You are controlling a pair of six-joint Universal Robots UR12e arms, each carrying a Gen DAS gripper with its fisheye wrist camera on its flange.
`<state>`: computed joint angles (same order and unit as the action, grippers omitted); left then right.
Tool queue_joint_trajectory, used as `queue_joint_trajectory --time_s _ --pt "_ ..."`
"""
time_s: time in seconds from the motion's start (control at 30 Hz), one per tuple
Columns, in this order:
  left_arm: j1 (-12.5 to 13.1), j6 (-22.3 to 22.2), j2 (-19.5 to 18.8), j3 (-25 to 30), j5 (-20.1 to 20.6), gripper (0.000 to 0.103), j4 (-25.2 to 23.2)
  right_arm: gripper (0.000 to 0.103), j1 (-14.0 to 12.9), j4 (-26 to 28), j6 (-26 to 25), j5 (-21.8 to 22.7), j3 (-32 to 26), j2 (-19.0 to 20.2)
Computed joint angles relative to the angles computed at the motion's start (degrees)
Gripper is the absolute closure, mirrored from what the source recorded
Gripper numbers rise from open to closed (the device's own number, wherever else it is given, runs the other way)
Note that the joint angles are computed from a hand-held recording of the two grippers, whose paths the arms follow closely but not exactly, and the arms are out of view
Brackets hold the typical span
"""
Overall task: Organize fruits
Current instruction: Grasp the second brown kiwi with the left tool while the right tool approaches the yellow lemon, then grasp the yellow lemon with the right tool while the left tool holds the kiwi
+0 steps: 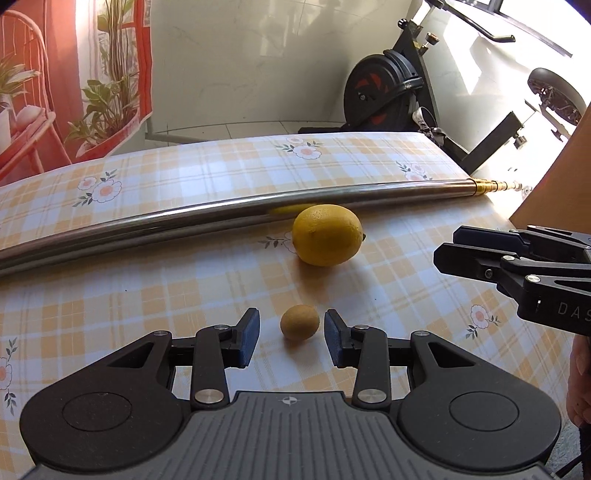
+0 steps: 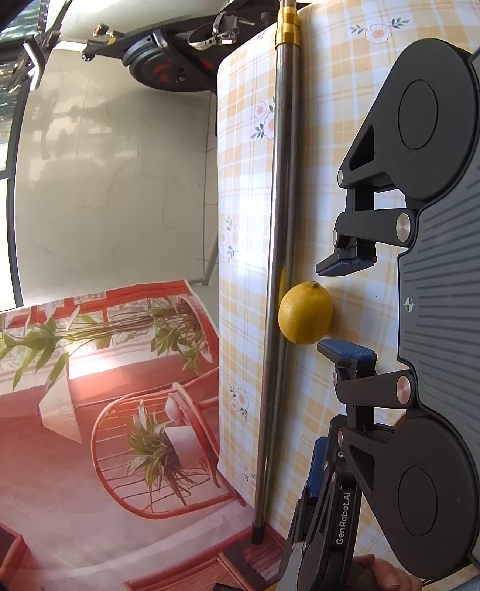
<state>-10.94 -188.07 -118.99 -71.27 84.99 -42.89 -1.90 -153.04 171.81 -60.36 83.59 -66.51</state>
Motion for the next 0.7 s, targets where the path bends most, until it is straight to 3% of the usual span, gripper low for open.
queue_joint_trajectory --time_s 0.37,0.47,0.53,0.7 --pt "-0.2 2.8 -3.1 3.8 0.2 0.063 -6.0 0.068 -0.2 0.6 1.1 -0.3 -0.6 1.0" --pt "-0.6 4.1 -3.6 4.6 1.4 0.064 -5.8 0.068 -0.3 0.8 1.5 -0.3 -0.7 1.3" --pt "-0.5 4.3 -3.7 4.5 1.3 0.073 -5.1 0.068 -0.2 1.0 1.6 -0.3 -0.8 1.4" --pt "-0.3 3.6 -3.0 3.2 0.6 0.073 -3.4 0.068 -0.3 1.2 1.7 -0.5 -1.0 1.7"
